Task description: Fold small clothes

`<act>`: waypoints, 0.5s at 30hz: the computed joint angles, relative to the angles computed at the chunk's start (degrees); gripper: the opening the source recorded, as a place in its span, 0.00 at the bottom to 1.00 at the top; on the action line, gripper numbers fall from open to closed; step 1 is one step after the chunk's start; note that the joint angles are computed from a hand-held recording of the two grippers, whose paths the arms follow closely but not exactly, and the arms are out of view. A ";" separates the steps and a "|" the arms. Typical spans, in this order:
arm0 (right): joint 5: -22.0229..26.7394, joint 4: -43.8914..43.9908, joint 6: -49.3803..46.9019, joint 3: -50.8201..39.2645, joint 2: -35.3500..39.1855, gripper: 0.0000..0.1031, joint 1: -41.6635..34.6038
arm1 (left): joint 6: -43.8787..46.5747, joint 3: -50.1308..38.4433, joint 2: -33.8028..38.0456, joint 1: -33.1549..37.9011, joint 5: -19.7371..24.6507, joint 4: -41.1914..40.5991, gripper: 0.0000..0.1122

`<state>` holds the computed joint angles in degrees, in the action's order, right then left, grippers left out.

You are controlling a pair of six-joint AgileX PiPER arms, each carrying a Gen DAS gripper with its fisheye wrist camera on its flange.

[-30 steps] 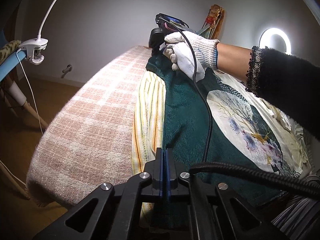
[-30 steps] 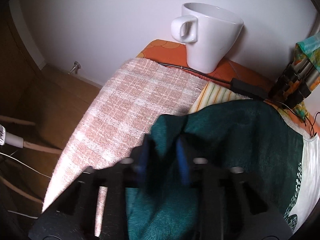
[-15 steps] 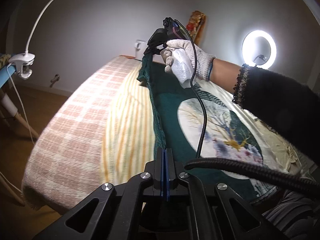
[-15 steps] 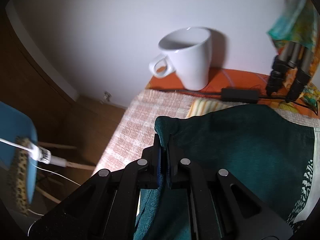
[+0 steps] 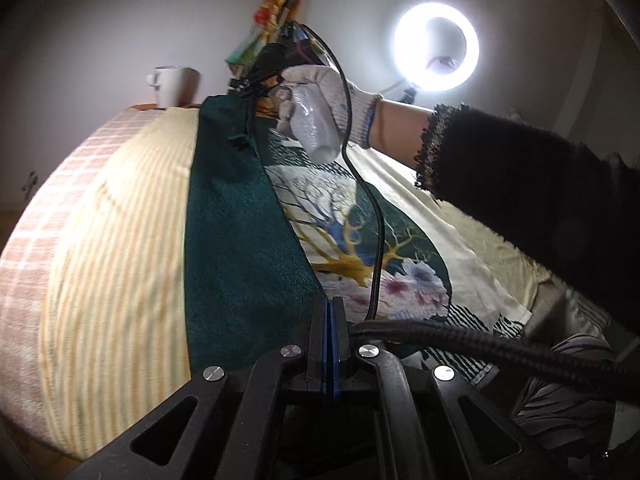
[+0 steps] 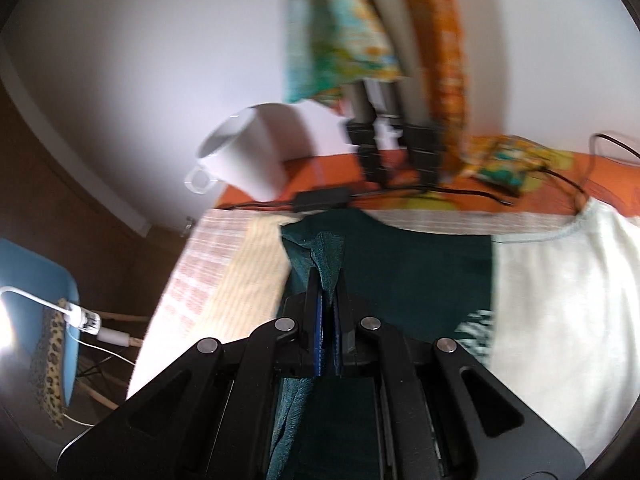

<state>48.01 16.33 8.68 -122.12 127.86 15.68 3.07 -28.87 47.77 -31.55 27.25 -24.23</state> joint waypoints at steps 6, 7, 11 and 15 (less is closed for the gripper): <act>-2.08 -1.27 -0.99 5.41 -1.88 0.05 -2.80 | 0.46 -2.65 6.23 -3.59 -1.66 -0.89 0.00; -2.40 -1.18 -1.60 6.18 -2.07 0.05 -3.41 | 1.40 -2.73 6.71 -3.67 -1.83 -1.70 0.00; -2.91 -3.51 -1.54 7.19 -1.73 0.05 -4.12 | 4.61 -3.52 9.20 -4.65 -2.15 -4.10 0.00; -3.43 -5.43 -1.32 8.48 -1.46 0.05 -4.81 | 6.61 -4.57 11.66 -6.22 -2.20 -5.60 0.00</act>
